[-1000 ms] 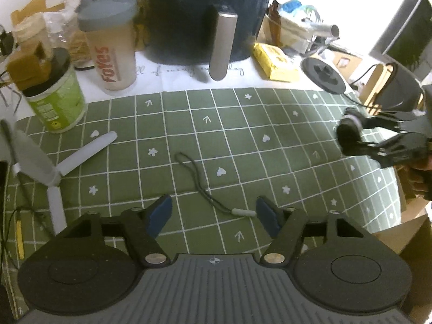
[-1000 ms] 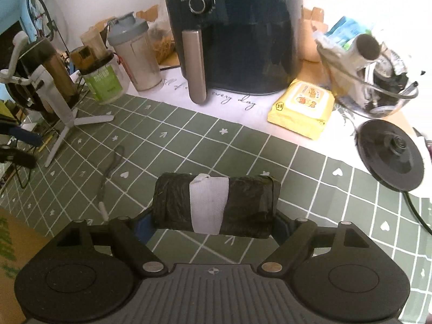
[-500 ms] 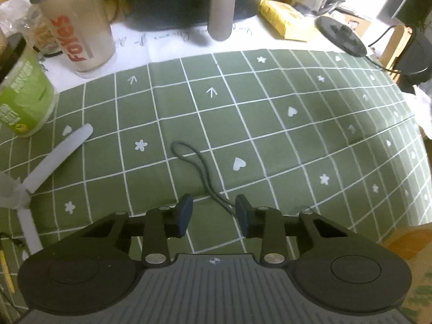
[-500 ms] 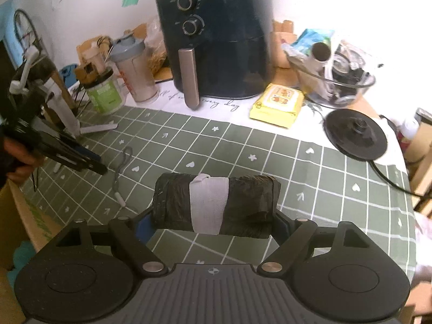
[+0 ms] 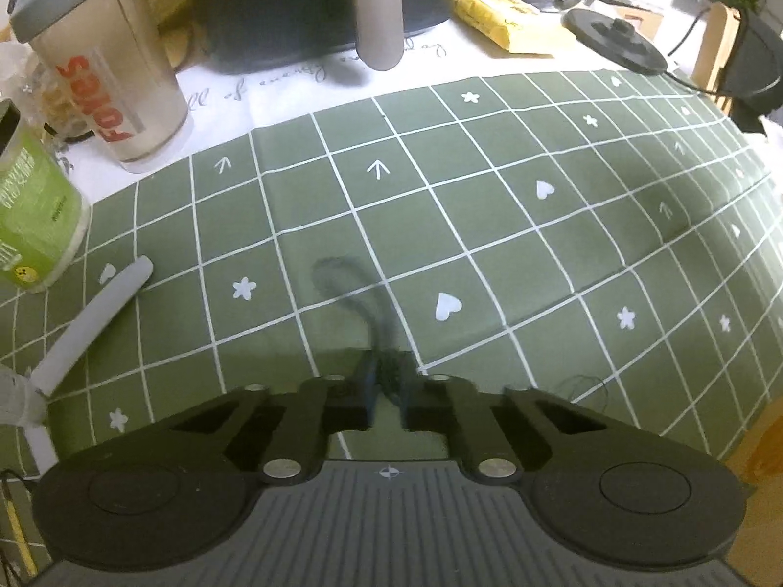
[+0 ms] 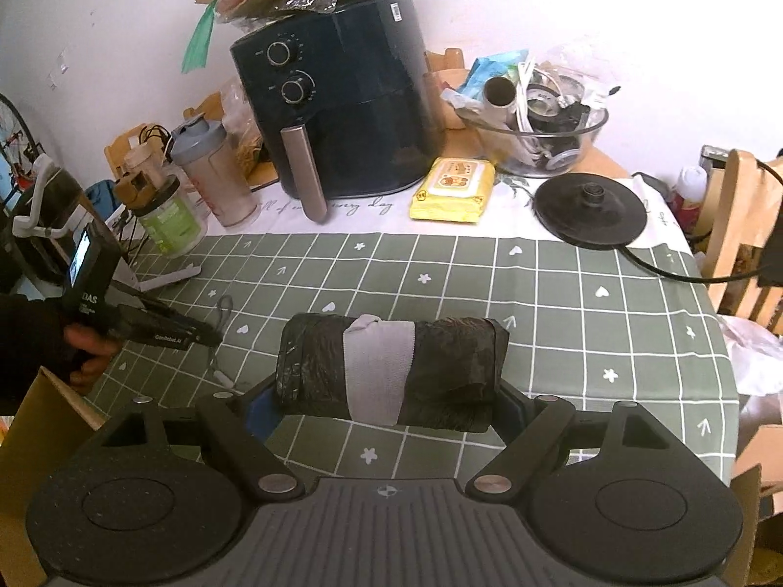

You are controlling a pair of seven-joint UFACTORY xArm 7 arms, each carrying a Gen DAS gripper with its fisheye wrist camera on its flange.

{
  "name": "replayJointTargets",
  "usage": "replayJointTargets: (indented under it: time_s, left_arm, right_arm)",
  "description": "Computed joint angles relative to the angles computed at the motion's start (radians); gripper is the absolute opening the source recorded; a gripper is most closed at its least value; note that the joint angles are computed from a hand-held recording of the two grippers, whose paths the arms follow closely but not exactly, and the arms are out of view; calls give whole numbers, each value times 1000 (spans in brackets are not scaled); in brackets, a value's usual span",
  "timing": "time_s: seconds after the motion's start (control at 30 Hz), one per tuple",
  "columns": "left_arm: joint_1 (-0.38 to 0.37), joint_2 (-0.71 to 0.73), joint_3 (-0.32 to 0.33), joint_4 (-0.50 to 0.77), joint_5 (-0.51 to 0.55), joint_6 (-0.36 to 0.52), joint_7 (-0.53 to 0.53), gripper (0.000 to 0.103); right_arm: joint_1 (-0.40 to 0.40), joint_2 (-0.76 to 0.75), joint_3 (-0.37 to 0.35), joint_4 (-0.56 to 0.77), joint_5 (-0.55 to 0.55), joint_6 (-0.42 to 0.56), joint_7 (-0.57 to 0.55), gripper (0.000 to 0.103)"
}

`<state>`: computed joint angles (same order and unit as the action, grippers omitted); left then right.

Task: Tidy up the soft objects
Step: 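Grasp the grey cord with the left gripper while the right holds the roll, then carry the cord over the box and open the left gripper to drop it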

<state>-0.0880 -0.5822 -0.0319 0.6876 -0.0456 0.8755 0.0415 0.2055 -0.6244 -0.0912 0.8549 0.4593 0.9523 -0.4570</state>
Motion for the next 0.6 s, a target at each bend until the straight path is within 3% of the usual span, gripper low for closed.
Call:
replayJointTargets:
  time_s: [0.6]
  left_arm:
    - [4, -98, 10, 26, -9, 27, 11, 5]
  right_arm:
    - [5, -51, -2, -1, -17, 37, -6, 85]
